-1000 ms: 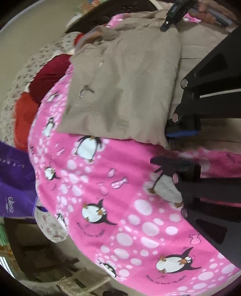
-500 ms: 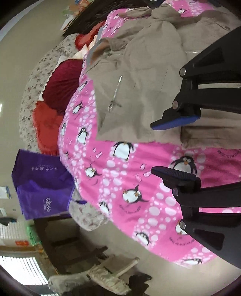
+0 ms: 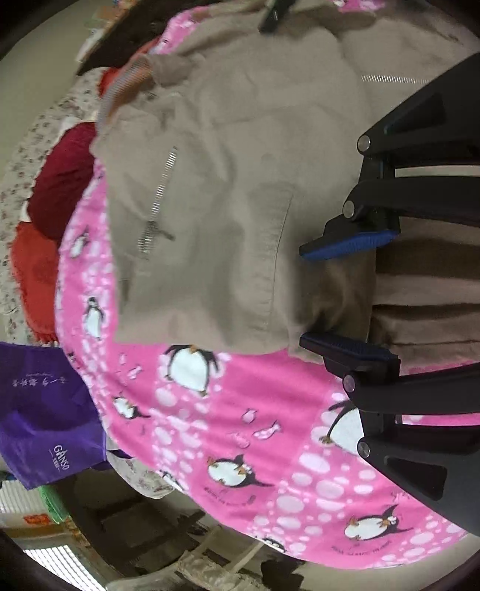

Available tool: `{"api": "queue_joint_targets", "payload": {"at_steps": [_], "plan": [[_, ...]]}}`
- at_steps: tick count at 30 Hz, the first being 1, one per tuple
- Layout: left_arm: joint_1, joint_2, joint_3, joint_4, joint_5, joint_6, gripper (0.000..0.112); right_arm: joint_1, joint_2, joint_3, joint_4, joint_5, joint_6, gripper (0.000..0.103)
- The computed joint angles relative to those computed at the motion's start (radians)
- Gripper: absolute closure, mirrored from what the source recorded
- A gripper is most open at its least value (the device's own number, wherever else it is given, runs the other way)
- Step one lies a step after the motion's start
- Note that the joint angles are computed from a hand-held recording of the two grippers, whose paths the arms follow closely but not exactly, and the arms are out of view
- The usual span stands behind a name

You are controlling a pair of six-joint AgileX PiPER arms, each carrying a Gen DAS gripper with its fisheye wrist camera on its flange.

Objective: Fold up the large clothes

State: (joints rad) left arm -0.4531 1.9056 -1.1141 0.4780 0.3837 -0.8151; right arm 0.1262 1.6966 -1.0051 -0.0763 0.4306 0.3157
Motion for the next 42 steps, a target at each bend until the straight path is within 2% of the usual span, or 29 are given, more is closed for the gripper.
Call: {"api": "queue_joint_targets", "payload": {"at_steps": [3, 5, 7, 9, 10, 13, 16, 18, 20, 21, 23, 27, 29, 30, 32, 36, 39, 42], "plan": [[-0.012, 0.007, 0.016, 0.071, -0.010, -0.074, 0.084, 0.005, -0.098, 0.072, 0.058, -0.005, -0.094, 0.066], [-0.024, 0.008, 0.018, 0.111, -0.005, -0.116, 0.083, 0.010, -0.104, 0.101, 0.063, 0.004, -0.108, 0.066], [-0.038, 0.002, 0.019, 0.123, 0.011, -0.135, 0.083, 0.017, -0.049, 0.106, 0.011, 0.025, -0.082, 0.065], [-0.052, -0.015, 0.026, 0.138, 0.026, -0.153, 0.083, 0.041, -0.073, 0.144, -0.097, -0.009, 0.004, 0.065], [-0.053, -0.023, 0.026, 0.130, 0.030, -0.142, 0.083, 0.050, -0.100, 0.147, -0.107, 0.013, 0.018, 0.065], [-0.069, -0.058, 0.033, 0.116, 0.044, -0.121, 0.083, 0.022, -0.195, 0.183, 0.046, 0.037, -0.112, 0.064], [-0.086, -0.094, 0.038, 0.085, 0.058, -0.084, 0.083, -0.054, -0.305, 0.245, 0.200, 0.059, -0.261, 0.060], [-0.098, -0.127, 0.049, 0.041, 0.052, -0.035, 0.083, -0.137, -0.389, 0.300, 0.316, 0.075, -0.385, 0.050], [-0.108, -0.152, 0.055, 0.015, 0.043, -0.010, 0.083, -0.227, -0.435, 0.337, 0.403, 0.082, -0.488, 0.045], [-0.111, -0.160, 0.055, -0.014, 0.032, 0.014, 0.079, -0.313, -0.473, 0.356, 0.436, 0.111, -0.554, 0.043], [-0.111, -0.142, 0.034, -0.098, 0.023, 0.083, 0.070, -0.438, -0.487, 0.368, 0.462, 0.112, -0.624, 0.040], [-0.118, -0.066, -0.023, -0.188, 0.023, 0.137, 0.068, -0.670, -0.430, 0.332, 0.503, 0.149, -0.731, 0.040], [-0.122, -0.027, -0.049, -0.241, 0.028, 0.170, 0.068, -0.741, -0.389, 0.296, 0.535, 0.159, -0.778, 0.040], [-0.122, -0.005, -0.062, -0.260, 0.029, 0.182, 0.068, -0.754, -0.369, 0.281, 0.537, 0.134, -0.781, 0.040], [-0.126, 0.026, -0.079, -0.258, 0.033, 0.173, 0.068, -0.750, -0.337, 0.247, 0.506, 0.093, -0.752, 0.040], [-0.125, 0.060, -0.092, -0.270, 0.034, 0.179, 0.068, -0.707, -0.223, 0.115, 0.494, 0.071, -0.733, 0.039], [-0.125, 0.068, -0.091, -0.266, 0.025, 0.165, 0.067, -0.621, -0.089, -0.012, 0.356, 0.041, -0.555, 0.035], [-0.140, 0.075, -0.093, -0.212, 0.025, 0.112, 0.067, -0.575, 0.065, -0.158, 0.275, 0.057, -0.435, 0.035]]}}
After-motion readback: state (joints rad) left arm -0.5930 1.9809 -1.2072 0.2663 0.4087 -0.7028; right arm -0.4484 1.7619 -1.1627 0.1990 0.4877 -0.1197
